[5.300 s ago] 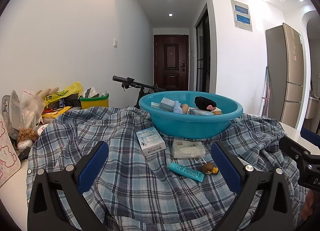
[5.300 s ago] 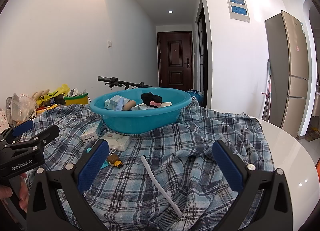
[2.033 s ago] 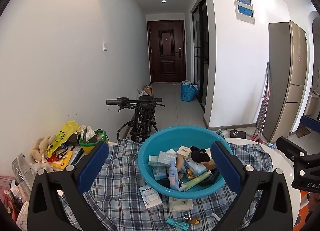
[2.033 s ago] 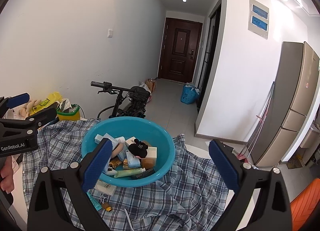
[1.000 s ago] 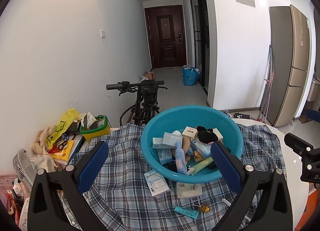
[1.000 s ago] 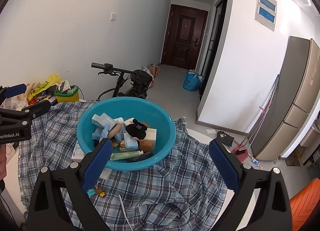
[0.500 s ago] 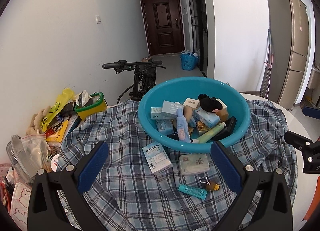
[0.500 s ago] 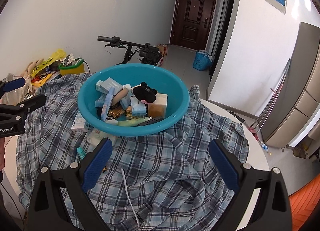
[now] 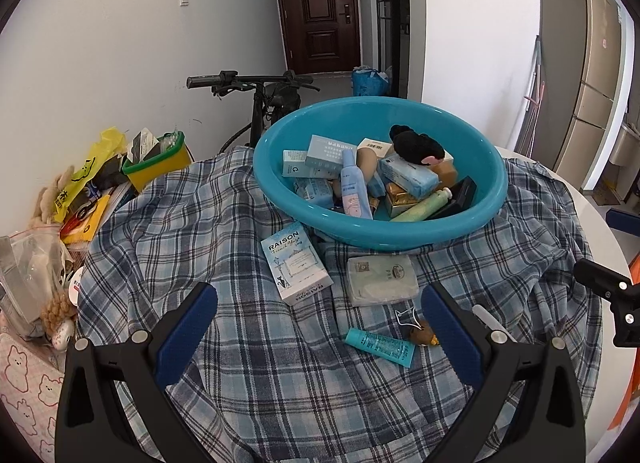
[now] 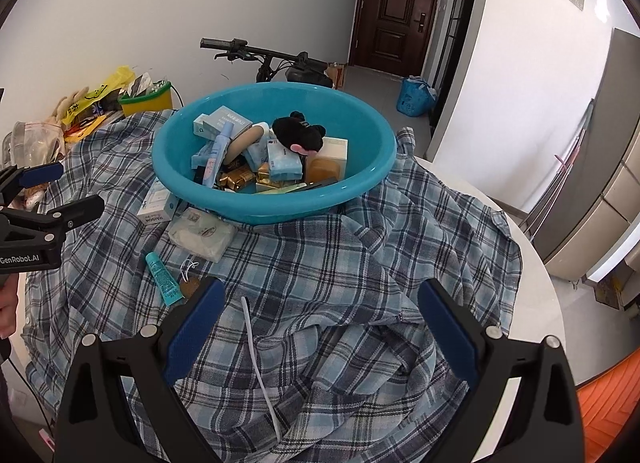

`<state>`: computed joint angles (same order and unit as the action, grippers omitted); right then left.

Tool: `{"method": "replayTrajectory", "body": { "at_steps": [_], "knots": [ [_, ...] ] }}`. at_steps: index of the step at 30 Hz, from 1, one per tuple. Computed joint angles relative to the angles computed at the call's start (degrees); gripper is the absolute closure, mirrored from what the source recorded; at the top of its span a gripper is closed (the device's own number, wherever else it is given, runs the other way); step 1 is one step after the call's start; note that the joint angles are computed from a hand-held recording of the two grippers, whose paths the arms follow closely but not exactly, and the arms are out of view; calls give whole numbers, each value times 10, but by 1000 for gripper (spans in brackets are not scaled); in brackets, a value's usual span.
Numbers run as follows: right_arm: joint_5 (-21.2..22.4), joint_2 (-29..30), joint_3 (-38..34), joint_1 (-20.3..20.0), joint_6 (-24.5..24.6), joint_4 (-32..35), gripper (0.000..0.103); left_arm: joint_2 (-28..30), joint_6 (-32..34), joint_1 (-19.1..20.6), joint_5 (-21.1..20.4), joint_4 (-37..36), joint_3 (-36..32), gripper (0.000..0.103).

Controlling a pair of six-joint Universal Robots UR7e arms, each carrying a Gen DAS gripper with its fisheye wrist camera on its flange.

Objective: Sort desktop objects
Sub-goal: 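Move both tools toward the loose items on the plaid shirt, then close the right gripper on the white strip with black cord loop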

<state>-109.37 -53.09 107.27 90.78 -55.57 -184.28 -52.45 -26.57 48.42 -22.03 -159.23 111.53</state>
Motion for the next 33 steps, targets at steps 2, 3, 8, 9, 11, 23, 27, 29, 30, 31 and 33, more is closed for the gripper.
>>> {"method": "replayTrajectory", "body": {
  "at_steps": [2,3,8,9,11,23,27,29,30,31,33],
  "knots": [
    [1,0,2,-1,-3,5,13,-1,-4,0,0,4,1,0],
    [3,-2,3,-2,-3,11,15,-1,-3,-1,1,2,2,0],
    [13,-13,7,-8,0,72,26,-2,4,-4,5,-5,6,0],
    [15,-15,8,-10,-2,86,29,-2,3,-4,4,-3,7,0],
    [17,-17,10,-15,-7,111,39,-2,-2,-4,1,7,7,0],
    [-2,10,-22,-39,5,248,74,4,14,11,-33,-20,15,0],
    [-3,22,-43,-43,12,292,83,12,20,16,-29,-22,16,0],
    [-5,28,-48,-44,12,300,88,13,20,19,-31,-17,16,0],
    [-6,31,-51,-45,11,304,91,13,21,20,-31,-16,16,0],
    [-9,33,-53,-46,12,307,92,13,20,20,-29,-15,17,0],
    [-17,39,-55,-47,14,304,92,11,15,20,-27,-14,19,0]
  ]
}}
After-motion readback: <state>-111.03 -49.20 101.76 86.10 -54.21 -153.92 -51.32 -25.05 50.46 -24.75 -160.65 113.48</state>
